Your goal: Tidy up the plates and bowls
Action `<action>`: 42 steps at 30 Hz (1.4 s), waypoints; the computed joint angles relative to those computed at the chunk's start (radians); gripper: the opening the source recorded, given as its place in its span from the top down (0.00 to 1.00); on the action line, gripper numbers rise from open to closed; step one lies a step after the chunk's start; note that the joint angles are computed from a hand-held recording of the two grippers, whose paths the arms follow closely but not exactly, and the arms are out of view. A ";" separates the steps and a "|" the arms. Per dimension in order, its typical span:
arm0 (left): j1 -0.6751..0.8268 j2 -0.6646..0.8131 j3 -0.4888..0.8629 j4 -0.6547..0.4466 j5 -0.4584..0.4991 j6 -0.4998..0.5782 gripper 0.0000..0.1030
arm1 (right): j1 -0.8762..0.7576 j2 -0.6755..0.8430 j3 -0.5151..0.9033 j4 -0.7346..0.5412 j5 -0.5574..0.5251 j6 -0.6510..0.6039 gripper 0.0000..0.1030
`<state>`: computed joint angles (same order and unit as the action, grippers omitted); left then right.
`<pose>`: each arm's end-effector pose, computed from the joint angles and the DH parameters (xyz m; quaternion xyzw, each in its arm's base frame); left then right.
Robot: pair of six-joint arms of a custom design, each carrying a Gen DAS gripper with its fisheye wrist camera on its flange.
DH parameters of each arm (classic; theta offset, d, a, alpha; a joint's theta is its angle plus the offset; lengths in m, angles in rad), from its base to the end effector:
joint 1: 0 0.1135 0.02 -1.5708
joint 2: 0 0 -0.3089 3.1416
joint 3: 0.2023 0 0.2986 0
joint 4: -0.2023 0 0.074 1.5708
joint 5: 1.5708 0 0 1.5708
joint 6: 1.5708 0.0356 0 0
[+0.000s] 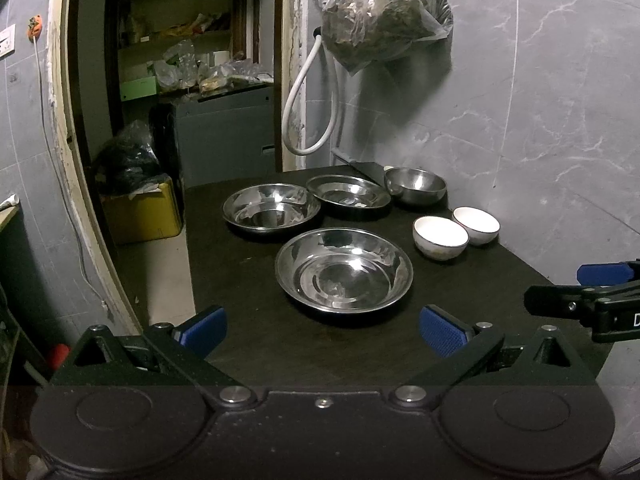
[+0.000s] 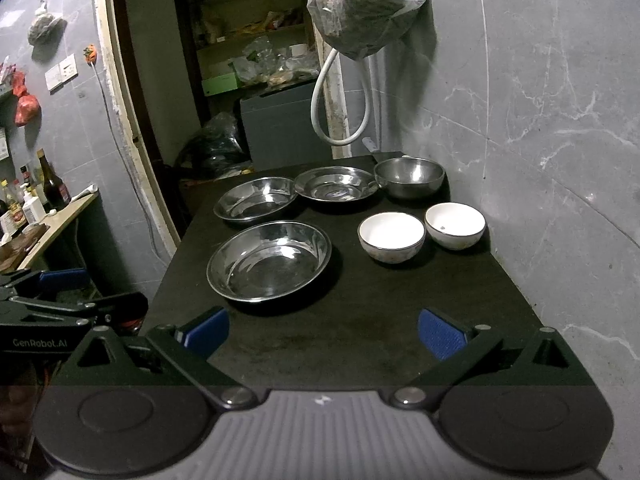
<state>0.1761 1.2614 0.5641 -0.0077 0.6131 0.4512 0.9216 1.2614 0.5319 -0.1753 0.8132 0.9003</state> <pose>0.2667 0.0266 0.1991 0.2441 0.8399 -0.1372 0.4650 0.1686 0.1794 0.1801 0.1200 0.8693 0.0081 0.4793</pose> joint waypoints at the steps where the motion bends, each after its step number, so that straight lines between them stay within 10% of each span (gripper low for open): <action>1: -0.001 0.000 -0.001 0.001 -0.001 0.000 0.01 | -0.001 0.001 0.001 0.000 0.000 0.001 0.00; 42: 0.008 0.100 0.020 -0.009 -0.033 0.026 0.01 | -0.001 0.034 0.008 -0.029 -0.009 0.080 0.00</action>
<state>0.1837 1.3610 0.5837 -0.0164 0.5799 0.4774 0.9208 1.2955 0.5396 -0.2047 0.8039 0.9804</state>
